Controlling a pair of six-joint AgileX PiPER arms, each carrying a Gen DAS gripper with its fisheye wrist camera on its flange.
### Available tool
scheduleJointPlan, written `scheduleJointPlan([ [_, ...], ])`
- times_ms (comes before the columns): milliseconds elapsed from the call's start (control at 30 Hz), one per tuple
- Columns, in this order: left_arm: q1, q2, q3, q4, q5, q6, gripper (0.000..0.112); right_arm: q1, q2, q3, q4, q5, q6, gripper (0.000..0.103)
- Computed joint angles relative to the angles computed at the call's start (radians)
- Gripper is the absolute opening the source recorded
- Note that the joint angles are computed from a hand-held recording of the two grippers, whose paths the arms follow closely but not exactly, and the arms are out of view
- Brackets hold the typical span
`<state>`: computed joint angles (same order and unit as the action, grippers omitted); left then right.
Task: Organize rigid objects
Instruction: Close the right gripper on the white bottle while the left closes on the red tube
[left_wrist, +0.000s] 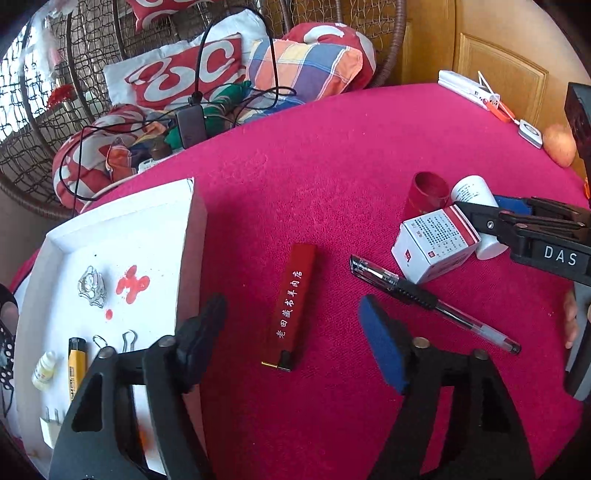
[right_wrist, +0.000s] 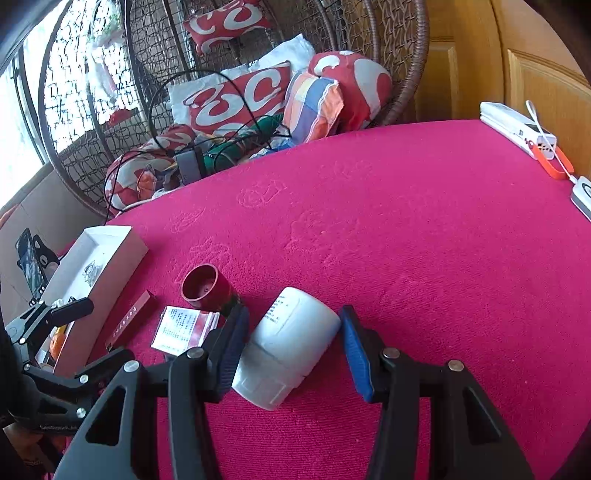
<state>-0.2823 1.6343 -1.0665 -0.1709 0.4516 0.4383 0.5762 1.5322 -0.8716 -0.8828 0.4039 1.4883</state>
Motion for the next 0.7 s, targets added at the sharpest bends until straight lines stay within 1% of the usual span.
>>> scheduleJointPlan([
  [33, 0.005, 0.015, -0.012, -0.008, 0.017, 0.006, 0.062, 0.003, 0.005, -0.009, 0.01, 0.006, -0.016, 0.051],
  [100, -0.002, 0.012, -0.003, 0.014, 0.005, 0.001, 0.061, -0.005, -0.002, 0.001, 0.019, -0.018, -0.031, 0.047],
  [167, -0.01, 0.015, -0.011, 0.026, 0.013, -0.01, 0.061, -0.014, -0.018, 0.022, 0.02, -0.037, -0.025, 0.038],
  [267, -0.028, 0.022, -0.022, 0.081, 0.01, -0.058, 0.061, -0.008, -0.024, 0.03, 0.028, -0.037, -0.036, 0.036],
  [300, -0.033, 0.02, -0.019, 0.095, 0.005, -0.066, 0.057, -0.003, -0.025, 0.03, 0.026, -0.032, -0.036, 0.036],
  [333, -0.033, 0.018, -0.016, 0.073, 0.004, -0.041, 0.047, -0.001, -0.025, 0.03, 0.026, -0.032, -0.038, 0.036],
  [367, -0.034, 0.014, -0.011, 0.051, 0.004, -0.022, 0.041, -0.003, -0.025, 0.031, 0.028, -0.04, -0.041, 0.036],
  [400, -0.042, 0.006, 0.002, 0.07, -0.011, -0.041, 0.027, -0.007, -0.03, 0.037, 0.029, -0.05, -0.042, 0.036],
  [433, -0.048, 0.001, 0.014, 0.086, -0.026, -0.054, 0.017, -0.011, -0.035, 0.044, 0.027, -0.06, -0.039, 0.036],
  [500, -0.038, -0.013, 0.038, 0.022, -0.042, -0.003, 0.017, -0.02, -0.045, 0.06, 0.014, -0.086, -0.018, 0.036],
  [567, -0.018, -0.03, 0.063, -0.073, -0.048, 0.068, 0.017, -0.015, -0.068, 0.087, -0.034, -0.104, 0.04, 0.036],
  [633, -0.005, -0.062, 0.098, -0.151, -0.064, 0.128, 0.017, 0.013, -0.102, 0.12, -0.156, -0.085, 0.181, 0.036],
  [700, -0.003, -0.113, 0.147, -0.21, -0.103, 0.179, 0.017, 0.041, -0.143, 0.159, -0.275, -0.074, 0.329, 0.036],
])
